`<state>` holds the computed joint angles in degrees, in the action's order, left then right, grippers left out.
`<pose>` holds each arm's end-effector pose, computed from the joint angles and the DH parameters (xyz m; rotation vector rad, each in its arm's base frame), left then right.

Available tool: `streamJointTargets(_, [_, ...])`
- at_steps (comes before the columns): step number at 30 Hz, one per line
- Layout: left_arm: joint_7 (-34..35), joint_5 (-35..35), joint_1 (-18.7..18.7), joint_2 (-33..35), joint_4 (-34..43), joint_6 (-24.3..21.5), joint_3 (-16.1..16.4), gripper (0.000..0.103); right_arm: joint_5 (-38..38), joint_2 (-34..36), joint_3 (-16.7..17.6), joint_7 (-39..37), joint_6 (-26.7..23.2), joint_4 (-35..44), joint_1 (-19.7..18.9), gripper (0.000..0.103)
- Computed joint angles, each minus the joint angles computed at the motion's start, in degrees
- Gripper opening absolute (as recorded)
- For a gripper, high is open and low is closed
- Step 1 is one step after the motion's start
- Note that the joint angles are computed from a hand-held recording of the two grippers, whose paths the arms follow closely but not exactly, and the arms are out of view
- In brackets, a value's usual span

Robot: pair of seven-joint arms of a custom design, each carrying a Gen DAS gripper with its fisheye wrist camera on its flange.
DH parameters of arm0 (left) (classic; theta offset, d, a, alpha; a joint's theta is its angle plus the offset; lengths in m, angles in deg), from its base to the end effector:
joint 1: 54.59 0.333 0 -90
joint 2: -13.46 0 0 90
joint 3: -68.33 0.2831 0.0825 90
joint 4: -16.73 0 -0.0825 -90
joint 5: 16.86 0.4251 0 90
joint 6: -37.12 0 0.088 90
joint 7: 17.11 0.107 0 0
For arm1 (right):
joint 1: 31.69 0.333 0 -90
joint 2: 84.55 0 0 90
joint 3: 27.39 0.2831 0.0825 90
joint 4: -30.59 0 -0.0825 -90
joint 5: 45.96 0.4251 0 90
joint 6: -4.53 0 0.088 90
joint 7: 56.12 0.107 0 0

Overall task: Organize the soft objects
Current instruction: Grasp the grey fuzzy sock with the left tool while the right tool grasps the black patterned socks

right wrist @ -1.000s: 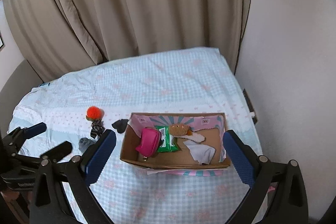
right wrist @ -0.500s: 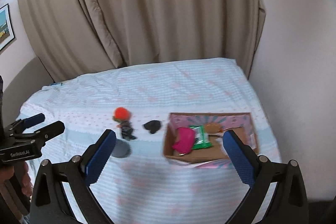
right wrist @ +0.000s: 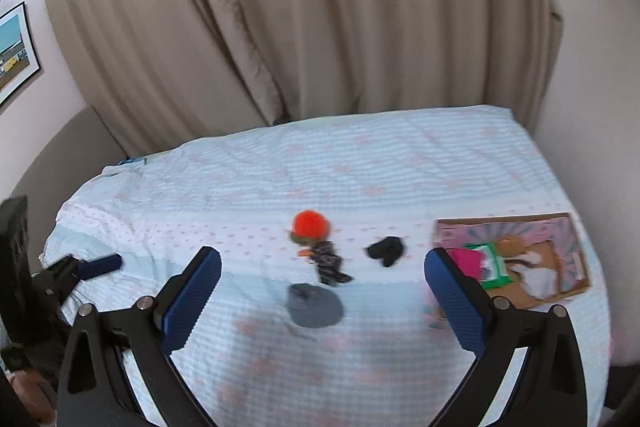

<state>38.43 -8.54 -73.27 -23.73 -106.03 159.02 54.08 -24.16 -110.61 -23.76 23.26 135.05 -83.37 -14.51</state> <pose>0.3677 -0.2662 0.6802 -1.8507 1.8690 -0.7343 0.4702 0.1958 0.7034 -1.9673 1.2798 -0.2637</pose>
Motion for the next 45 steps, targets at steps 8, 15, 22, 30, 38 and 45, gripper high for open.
streamJointTargets(8, [6.74, -9.67, -1.49, 4.9, -6.6, 8.52, 6.08, 0.102, -1.51, 13.84, 1.37, -1.84, -4.28, 8.2, 1.49, 0.102])
streamJointTargets(15, [5.9, -21.26, -0.78, 12.84, -10.08, 19.11, 8.18, 0.102, -3.69, 30.09, 1.64, -5.03, -11.61, 20.53, 1.47, 0.101])
streamJointTargets(22, [-3.05, -22.16, 1.43, 22.67, -9.42, 27.36, 4.53, 0.102, -5.2, 45.68, 1.81, -7.05, -18.47, 35.39, 1.46, 0.101])
streamJointTargets(30, [-17.66, -12.37, 3.52, 29.67, -8.5, 34.36, 1.33, 0.102, -10.53, 58.24, 1.61, -9.18, -26.26, 48.0, 4.05, 0.093])
streamJointTargets(38, [-21.78, -11.02, 3.61, 33.19, -7.94, 36.17, 1.59, 0.082, -13.48, 67.92, 1.07, -10.62, -33.13, 59.15, 6.71, 0.073])
streamJointTargets(45, [-20.91, -12.48, 3.69, 32.53, -9.09, 38.12, 1.99, 0.06, -15.08, 68.0, 0.39, -9.99, -31.03, 57.59, 8.26, 0.046])
